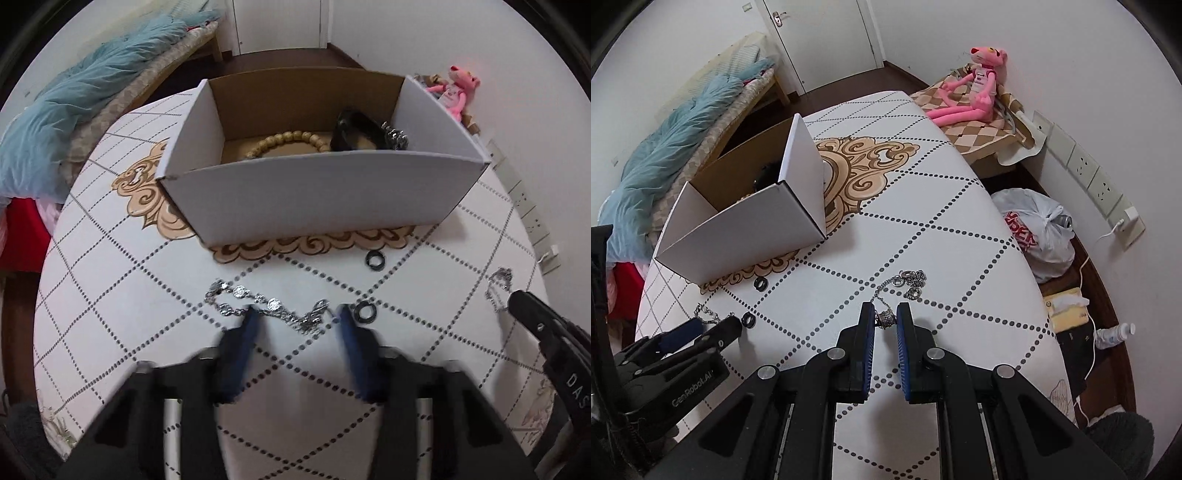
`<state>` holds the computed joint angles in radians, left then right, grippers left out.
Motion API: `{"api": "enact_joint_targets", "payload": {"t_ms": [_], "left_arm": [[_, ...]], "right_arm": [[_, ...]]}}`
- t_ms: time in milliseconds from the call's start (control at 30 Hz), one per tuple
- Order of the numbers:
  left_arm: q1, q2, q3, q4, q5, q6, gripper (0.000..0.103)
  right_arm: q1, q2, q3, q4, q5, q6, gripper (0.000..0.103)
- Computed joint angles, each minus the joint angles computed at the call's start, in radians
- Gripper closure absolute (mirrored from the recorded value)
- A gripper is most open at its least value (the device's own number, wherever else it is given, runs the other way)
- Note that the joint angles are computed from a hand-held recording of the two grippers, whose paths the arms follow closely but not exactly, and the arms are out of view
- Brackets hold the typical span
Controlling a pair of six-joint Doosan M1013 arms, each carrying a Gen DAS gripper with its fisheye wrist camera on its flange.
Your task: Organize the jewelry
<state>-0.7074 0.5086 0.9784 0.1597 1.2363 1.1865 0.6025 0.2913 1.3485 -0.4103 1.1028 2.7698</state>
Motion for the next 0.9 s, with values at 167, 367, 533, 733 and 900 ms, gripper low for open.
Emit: {"api": "enact_joint_targets", "payload": {"t_ms": [167, 367, 533, 733, 900], "left_arm": [[0.019, -0.002, -0.001, -0.077, -0.007, 0.046, 0.096], [0.051, -0.054, 0.048, -0.179, -0.022, 0.042, 0.096], [0.074, -0.112, 0.088, -0.220, -0.056, 0.046, 0.096], [0.095, -0.132, 0.058, -0.248, -0.080, 0.073, 0.096], [0.115, -0.114, -0.027, -0.289, -0.086, 0.116, 0.096]], "right_arm": [[0.003, -0.005, -0.004, -0.004, -0.011, 0.002, 0.090], [0.010, -0.016, -0.018, -0.007, -0.042, -0.006, 0.091], [0.023, -0.035, -0.030, -0.021, -0.068, -0.004, 0.091], [0.029, -0.053, -0.052, -0.019, -0.097, 0.008, 0.091], [0.025, -0.057, -0.095, -0.010, -0.114, -0.024, 0.091]]}}
